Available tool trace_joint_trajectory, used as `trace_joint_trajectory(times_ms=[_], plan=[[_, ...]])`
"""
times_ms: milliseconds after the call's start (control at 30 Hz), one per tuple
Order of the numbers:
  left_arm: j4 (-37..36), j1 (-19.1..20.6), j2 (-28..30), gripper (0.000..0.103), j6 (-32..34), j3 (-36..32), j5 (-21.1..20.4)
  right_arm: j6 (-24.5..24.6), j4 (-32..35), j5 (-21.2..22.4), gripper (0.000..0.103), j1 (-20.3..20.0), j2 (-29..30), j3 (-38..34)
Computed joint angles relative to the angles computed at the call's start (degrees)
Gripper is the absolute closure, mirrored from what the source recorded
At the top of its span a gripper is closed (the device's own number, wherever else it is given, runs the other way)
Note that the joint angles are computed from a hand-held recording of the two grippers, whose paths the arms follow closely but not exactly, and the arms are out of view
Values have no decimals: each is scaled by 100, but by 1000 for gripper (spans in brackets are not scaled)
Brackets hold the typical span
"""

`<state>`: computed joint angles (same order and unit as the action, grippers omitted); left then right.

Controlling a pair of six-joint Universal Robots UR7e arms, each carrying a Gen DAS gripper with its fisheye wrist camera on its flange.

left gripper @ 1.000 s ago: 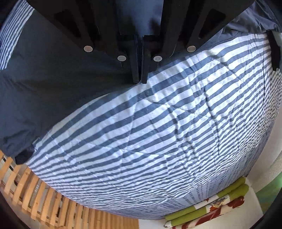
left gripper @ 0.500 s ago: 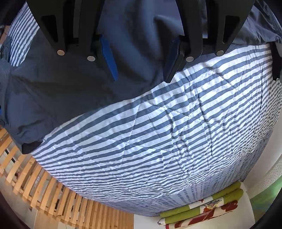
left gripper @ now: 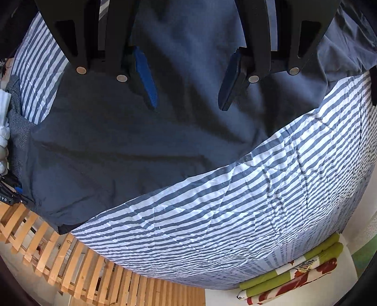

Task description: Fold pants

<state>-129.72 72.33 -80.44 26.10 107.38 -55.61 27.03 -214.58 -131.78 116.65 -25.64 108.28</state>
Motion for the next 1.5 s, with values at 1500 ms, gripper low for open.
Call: trace_joint_trajectory(times_ms=[1500], plan=[[911, -309, -1033, 45, -703, 726, -84, -2053, 3241, 1671, 51, -906, -1572, 708]])
